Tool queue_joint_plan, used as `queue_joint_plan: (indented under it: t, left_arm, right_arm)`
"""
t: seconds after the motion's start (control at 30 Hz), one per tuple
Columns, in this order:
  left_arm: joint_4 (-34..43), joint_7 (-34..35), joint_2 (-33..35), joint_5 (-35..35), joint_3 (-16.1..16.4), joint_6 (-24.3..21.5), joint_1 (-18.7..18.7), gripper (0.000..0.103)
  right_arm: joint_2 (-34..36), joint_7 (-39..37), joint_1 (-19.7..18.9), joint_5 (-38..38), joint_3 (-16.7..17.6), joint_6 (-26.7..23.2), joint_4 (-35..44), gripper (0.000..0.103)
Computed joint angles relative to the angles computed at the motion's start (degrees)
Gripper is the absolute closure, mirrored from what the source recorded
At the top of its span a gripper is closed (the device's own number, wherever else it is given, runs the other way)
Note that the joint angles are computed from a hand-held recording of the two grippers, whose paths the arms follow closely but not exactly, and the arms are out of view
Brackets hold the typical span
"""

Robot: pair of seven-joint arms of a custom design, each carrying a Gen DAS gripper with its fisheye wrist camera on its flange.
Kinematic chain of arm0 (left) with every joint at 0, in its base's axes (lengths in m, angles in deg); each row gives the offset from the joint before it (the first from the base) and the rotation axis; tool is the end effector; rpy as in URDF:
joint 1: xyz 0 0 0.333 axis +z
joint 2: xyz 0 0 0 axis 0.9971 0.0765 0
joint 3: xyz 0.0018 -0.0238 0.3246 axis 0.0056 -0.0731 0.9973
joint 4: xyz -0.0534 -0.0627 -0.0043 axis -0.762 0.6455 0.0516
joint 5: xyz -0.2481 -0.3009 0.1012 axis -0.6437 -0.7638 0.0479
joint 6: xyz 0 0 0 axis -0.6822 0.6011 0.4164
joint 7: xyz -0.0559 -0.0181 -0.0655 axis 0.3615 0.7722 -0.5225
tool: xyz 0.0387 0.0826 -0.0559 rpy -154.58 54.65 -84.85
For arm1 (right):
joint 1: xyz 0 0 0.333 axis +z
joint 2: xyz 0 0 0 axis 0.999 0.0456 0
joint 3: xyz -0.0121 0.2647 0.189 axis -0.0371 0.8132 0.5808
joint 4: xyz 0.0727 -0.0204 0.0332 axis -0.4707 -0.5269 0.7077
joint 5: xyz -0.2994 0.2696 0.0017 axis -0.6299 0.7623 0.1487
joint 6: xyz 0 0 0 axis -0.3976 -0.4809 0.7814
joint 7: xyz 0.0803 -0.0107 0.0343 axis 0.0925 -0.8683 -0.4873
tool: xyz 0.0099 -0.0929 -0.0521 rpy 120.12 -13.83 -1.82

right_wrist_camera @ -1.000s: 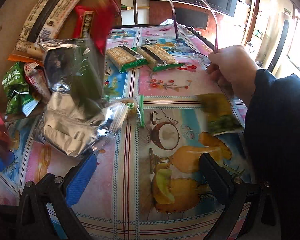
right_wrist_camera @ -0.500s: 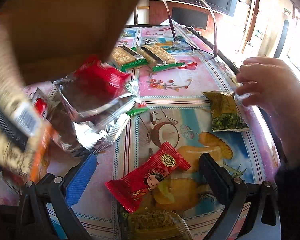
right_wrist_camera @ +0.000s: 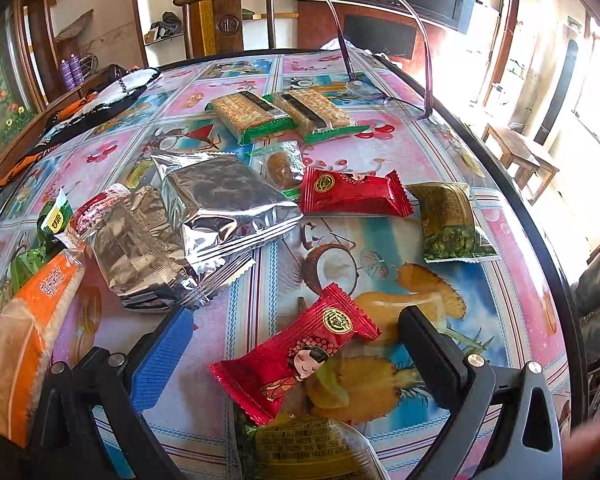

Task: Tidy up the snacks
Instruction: 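Move both tools toward the orange cracker pack and red candy packet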

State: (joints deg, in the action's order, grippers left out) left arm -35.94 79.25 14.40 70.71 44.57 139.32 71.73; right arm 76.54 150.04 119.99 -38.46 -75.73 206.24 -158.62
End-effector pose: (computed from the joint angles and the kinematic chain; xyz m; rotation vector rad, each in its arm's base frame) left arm 0.5858 -0.2018 0.3139 -1.8040 1.9253 -0.6184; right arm 0.6058 0.2358 0.3206 -1.8737 1.8647 -0.6026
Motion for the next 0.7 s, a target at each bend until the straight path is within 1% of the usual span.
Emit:
queue_joint_plan:
  t: [0.7]
  left_arm:
    - [-0.1, -0.2, -0.2, 0.1, 0.0, -0.2, -0.2, 0.0]
  right_arm:
    - [0.1, -0.4, 0.1, 0.5, -0.1, 0.0, 0.1, 0.001]
